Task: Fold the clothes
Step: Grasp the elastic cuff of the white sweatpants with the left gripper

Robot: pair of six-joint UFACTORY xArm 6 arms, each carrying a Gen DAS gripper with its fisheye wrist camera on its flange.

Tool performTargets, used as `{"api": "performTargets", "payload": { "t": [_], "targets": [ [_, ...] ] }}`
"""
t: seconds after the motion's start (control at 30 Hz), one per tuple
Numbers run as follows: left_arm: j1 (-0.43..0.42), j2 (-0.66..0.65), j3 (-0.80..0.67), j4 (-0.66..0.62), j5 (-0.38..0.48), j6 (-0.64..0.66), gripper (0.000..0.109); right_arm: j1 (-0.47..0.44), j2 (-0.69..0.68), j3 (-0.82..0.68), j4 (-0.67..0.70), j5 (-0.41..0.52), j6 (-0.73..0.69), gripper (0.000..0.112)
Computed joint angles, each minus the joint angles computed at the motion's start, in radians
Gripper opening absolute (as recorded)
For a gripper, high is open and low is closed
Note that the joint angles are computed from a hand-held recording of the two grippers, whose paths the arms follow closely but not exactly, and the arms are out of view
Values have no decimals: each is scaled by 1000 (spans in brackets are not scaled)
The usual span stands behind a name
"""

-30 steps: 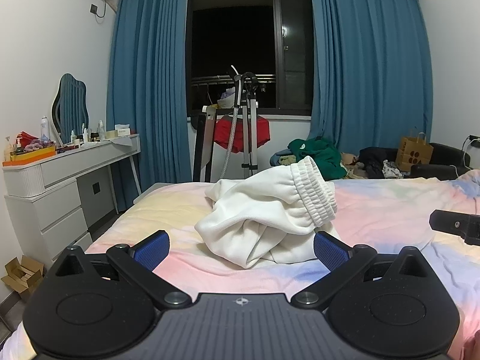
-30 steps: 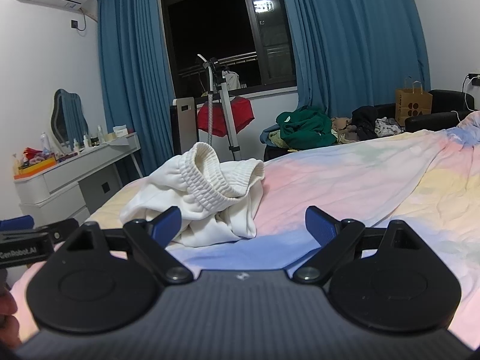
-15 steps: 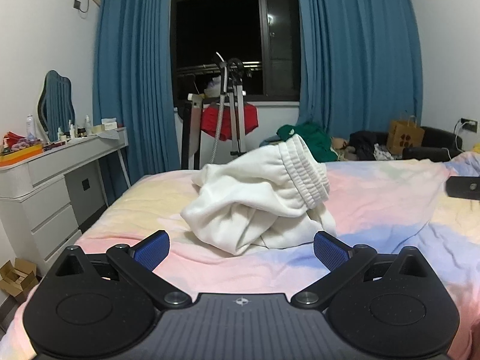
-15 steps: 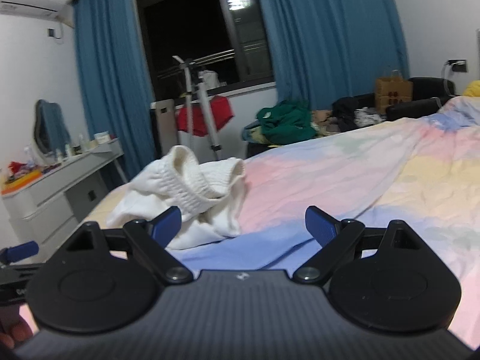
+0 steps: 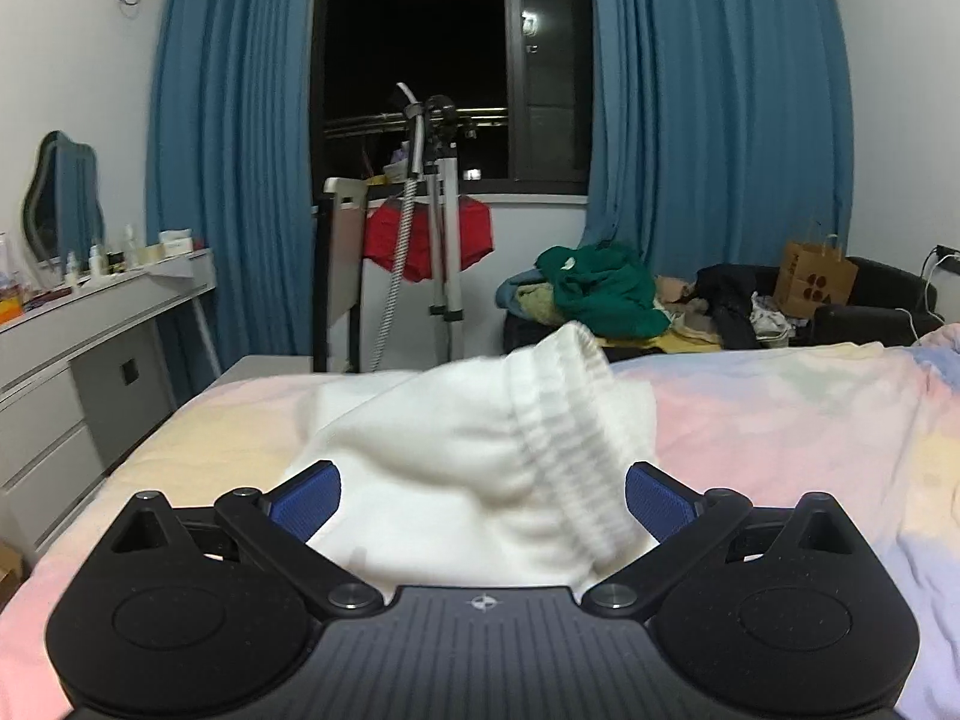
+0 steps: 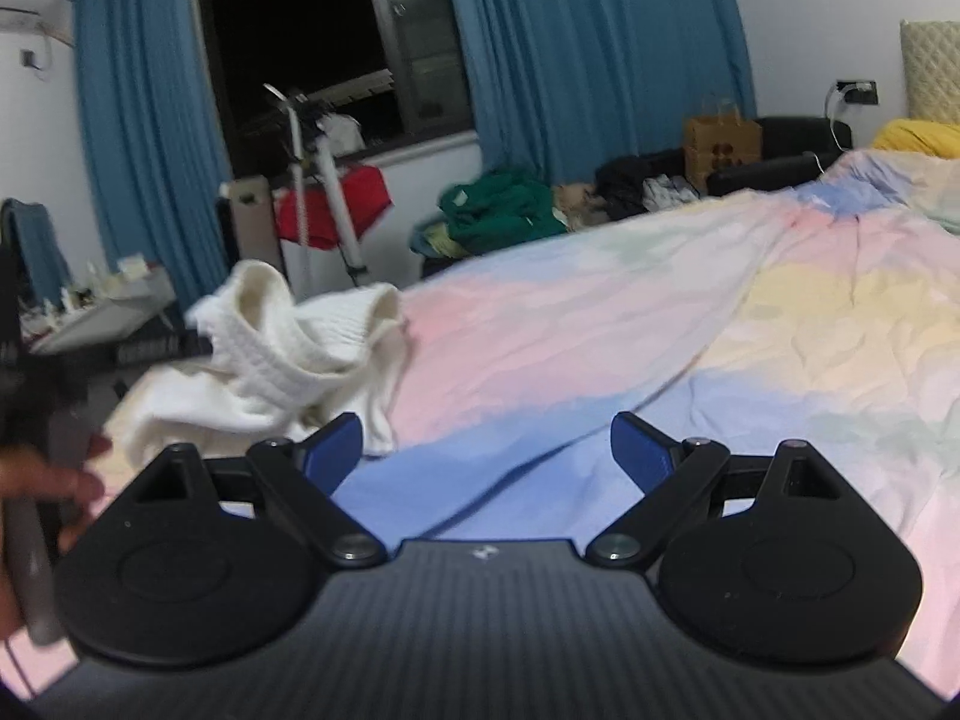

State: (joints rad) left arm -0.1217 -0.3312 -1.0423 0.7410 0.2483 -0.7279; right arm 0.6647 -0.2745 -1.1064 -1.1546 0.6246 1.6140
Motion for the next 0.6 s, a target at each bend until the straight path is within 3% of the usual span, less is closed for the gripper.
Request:
{"api": "performTargets", "payload": {
  "t": [0.17,0.27,0.37,0.4,0.5,0.6],
  "targets": [
    [-33,180,-185,183,69,-133,99,-47,21,12,54,-58,2,91],
    [-38,273,-283,180,106,-143,93,-73,37,18,83,-92,5,91],
    [-24,341,-343,168,91,-155,80,-88,59,17,107,-110,-7,91],
    [-18,346,-346,161,79,-161,70,-93,72,12,132,-113,-32,91],
    [-14,332,-342,202,62,-193,51,-108,83,14,187,-144,-65,91],
    [-12,291,-313,242,53,-202,39,-110,72,21,158,-151,-38,91]
  ]
}}
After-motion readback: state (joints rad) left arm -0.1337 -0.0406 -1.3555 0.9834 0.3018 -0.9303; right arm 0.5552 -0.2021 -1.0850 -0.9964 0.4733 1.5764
